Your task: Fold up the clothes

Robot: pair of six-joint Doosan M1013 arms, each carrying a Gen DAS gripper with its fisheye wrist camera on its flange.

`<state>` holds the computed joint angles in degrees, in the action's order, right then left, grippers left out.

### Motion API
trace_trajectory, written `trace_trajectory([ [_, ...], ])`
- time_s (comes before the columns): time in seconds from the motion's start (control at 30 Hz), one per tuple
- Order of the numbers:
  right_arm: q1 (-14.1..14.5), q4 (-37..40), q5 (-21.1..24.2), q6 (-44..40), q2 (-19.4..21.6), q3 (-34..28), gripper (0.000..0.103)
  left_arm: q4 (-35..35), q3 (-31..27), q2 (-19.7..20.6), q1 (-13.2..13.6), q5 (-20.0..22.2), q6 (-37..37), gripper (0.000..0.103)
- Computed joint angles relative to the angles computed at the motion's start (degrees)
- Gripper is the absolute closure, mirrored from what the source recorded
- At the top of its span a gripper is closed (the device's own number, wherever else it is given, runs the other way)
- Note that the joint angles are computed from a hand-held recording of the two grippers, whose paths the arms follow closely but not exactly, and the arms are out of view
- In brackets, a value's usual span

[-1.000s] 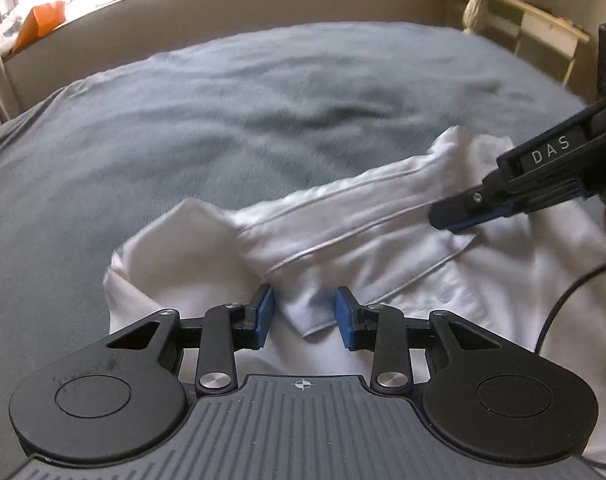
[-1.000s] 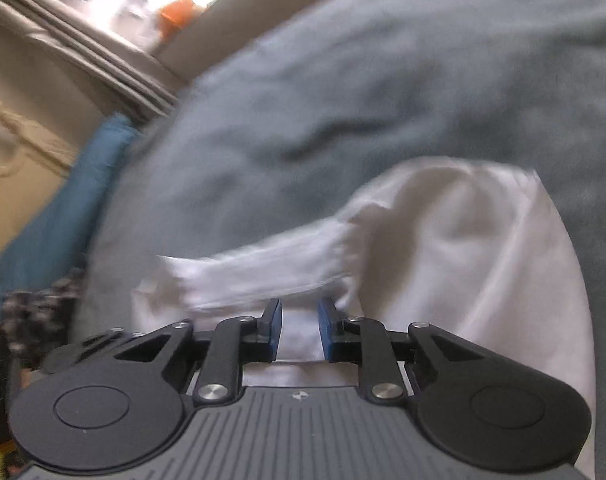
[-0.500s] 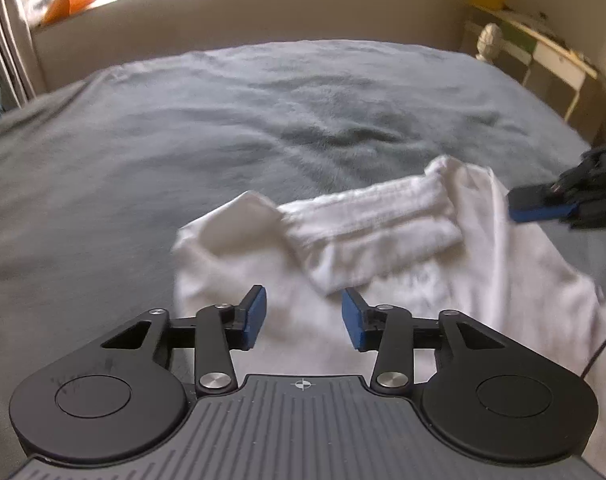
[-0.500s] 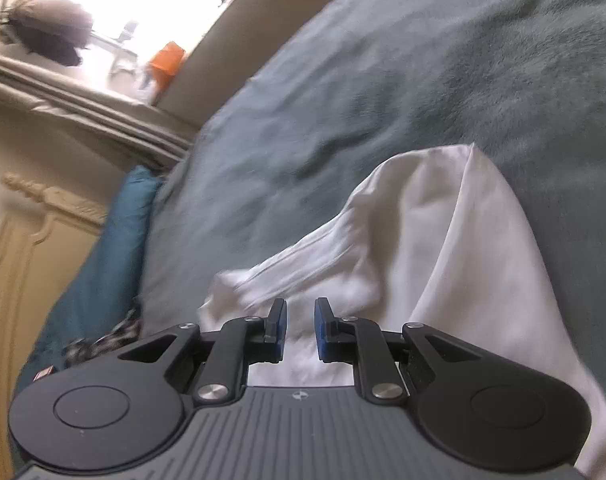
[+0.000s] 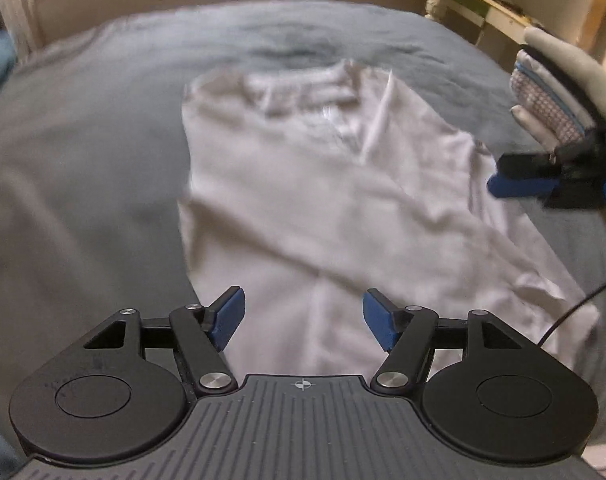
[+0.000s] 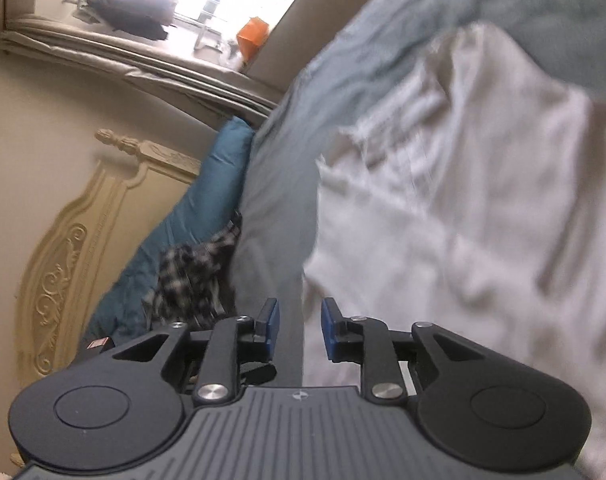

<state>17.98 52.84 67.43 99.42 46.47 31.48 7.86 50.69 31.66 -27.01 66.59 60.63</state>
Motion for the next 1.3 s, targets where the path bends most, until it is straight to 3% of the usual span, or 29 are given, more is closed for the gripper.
trace_trajectory([
  [0.1,1.9,-8.2,-3.5,0.4,-4.6,7.5,0.065,0.2,3.1,-1.1,-1.1,-0.1,-3.0,0.037],
  [0.2,4.6,-20.8,-4.8,1.3,-6.9,10.2,0.059,4.1,3.8,-1.0,-2.8,2.8,-4.0,0.037],
  [0.3,6.0,-26.1,-4.4,0.0,-8.5,13.1,0.059,3.6,4.4,-1.2,-3.0,3.0,-5.3,0.037],
  [0.5,6.8,-29.8,-2.3,2.7,-9.4,15.0,0.059,6.1,5.9,-2.0,-3.7,2.8,-6.1,0.036],
  [0.7,7.4,-34.7,-5.2,5.5,-11.0,16.8,0.056,7.6,6.3,-2.0,-4.3,3.3,-6.2,0.035],
  [0.97,8.0,-38.8,-7.1,6.5,-11.8,17.8,0.044,7.1,5.7,-1.2,-4.4,4.1,-6.3,0.035],
  [1.03,8.1,-39.7,-7.8,7.0,-12.1,18.2,0.036,6.9,5.9,-1.2,-4.3,3.8,-7.5,0.035],
  [1.13,8.4,-42.3,-9.3,7.4,-12.6,19.0,0.029,7.6,5.8,-1.1,-4.3,3.9,-9.3,0.026],
  [1.23,8.9,-45.1,-10.2,8.2,-12.9,19.4,0.021,8.7,5.5,-0.9,-4.6,3.9,-10.5,0.005],
  [1.3,9.0,-46.5,-10.5,8.8,-13.1,19.6,0.016,9.9,5.4,-0.8,-4.9,3.6,-11.5,0.002],
])
